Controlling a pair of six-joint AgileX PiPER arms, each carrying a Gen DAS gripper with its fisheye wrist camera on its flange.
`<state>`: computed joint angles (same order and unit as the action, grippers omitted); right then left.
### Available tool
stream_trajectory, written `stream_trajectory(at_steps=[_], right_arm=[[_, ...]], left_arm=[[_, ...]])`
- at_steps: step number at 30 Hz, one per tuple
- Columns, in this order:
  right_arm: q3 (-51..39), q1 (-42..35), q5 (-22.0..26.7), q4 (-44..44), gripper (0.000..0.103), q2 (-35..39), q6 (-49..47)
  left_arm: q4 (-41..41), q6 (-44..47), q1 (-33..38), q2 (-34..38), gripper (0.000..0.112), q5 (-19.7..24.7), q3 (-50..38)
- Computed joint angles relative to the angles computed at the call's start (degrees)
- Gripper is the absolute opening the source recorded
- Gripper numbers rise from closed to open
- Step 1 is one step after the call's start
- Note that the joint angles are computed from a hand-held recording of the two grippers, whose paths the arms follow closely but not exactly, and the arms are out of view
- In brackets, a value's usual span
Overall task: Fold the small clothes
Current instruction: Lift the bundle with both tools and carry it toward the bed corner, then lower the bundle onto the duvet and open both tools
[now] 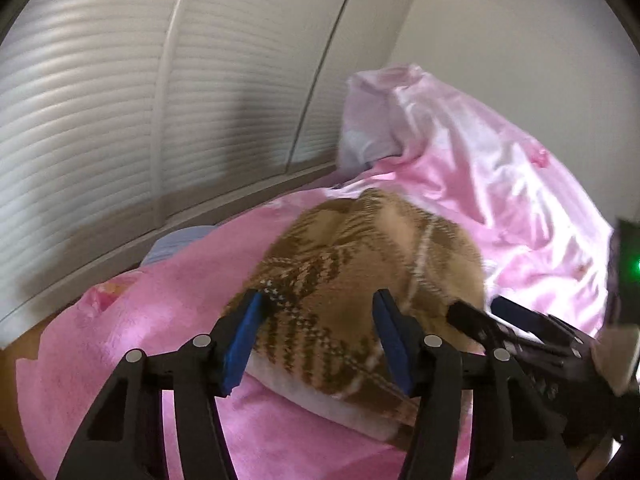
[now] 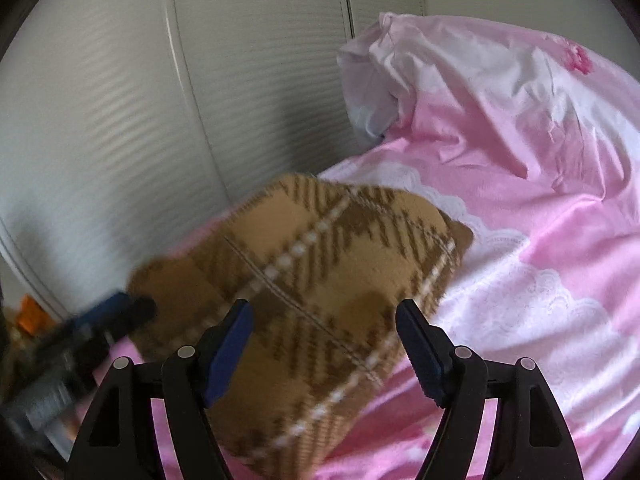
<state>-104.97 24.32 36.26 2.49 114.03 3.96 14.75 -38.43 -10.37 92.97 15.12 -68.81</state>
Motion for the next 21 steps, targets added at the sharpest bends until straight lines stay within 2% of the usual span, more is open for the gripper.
stream_trajectory(at_steps=[4,7,9,13,15,17,21], right_arm=[[2.47,1.47,-1.58,-5.36,0.076,0.03,2.29],[0.97,2.01,0.35,-7.87,0.084,1.48,4.79],[-0.26,1.46,1.15,-6.52,0.085,2.51,4.85],[5.07,2.44,-2.35,-10.86,0.085,-1.71,9.17],[8.13,3.40,-3.60,-15.15,0.085,-4.39,12.83],[11.93,4.55,-4.36,-20.09,0.085,-8.12,17.73],[23.52,7.33,-4.76,-30.41,0.085,-20.20,30.00]], left_arm=[[-5.84,5.70,1.34,3.72,0.057,0.53,-1.58],[-9.87,9.12,2.12,4.75,0.058,-0.91,-1.15],[-5.49,5.52,1.48,4.54,0.058,-0.61,-1.24],[5.54,-3.41,-0.49,0.81,0.059,0.41,0.25],[6.71,-4.45,-1.38,-2.31,0.073,1.14,1.81],[7.17,-4.90,-2.66,-5.97,0.077,2.13,3.74],[21.22,-17.35,-11.44,-15.94,0.088,10.47,8.25]])
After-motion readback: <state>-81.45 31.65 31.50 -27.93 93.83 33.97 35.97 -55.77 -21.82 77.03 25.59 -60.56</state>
